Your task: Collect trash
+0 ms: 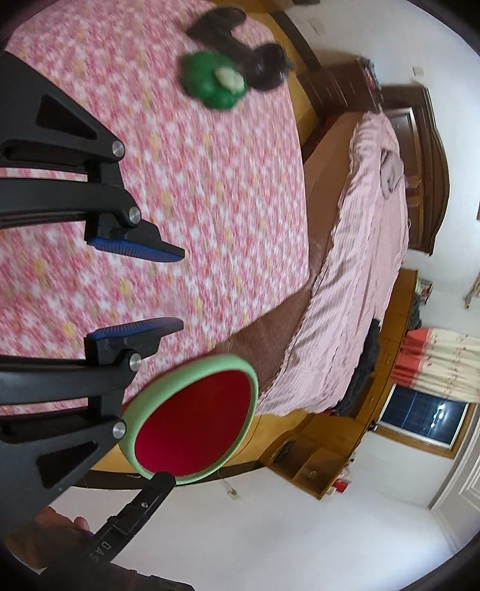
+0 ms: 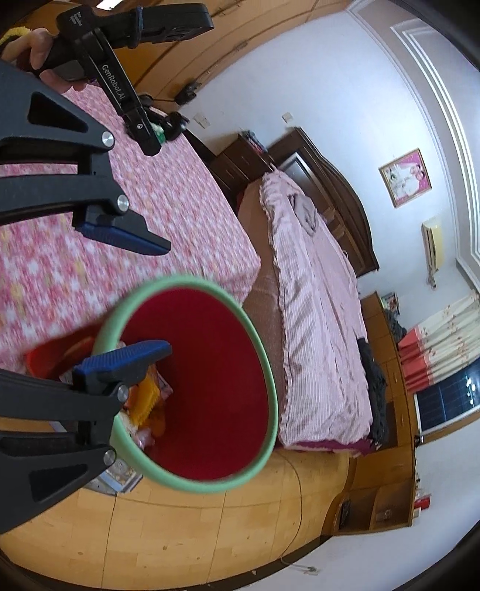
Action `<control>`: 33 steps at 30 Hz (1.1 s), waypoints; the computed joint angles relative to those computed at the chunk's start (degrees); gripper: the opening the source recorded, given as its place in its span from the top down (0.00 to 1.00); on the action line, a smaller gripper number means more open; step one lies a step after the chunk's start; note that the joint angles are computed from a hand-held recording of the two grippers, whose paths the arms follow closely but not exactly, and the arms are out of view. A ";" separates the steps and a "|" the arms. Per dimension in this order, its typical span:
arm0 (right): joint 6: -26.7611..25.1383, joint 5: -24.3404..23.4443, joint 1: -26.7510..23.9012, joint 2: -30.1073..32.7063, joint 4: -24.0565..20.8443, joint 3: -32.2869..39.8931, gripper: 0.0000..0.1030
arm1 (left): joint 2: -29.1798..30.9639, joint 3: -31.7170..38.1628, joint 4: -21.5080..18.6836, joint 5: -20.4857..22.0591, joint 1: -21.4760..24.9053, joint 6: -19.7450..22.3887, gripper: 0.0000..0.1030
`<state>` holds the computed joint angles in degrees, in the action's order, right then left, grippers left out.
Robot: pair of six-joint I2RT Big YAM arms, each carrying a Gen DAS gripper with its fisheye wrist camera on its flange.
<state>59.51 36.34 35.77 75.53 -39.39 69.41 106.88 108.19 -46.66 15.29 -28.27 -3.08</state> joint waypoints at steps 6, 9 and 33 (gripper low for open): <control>-1.66 0.79 2.69 3.28 -0.60 3.95 0.44 | -4.43 -5.63 1.73 -0.14 3.11 0.44 0.71; -1.96 1.50 3.94 4.50 -1.21 5.71 0.42 | -6.10 -7.59 2.44 -0.80 4.35 0.55 0.70; -0.72 11.71 14.19 15.00 -8.81 19.13 0.12 | -19.71 -26.12 15.30 -7.93 11.63 -1.11 0.55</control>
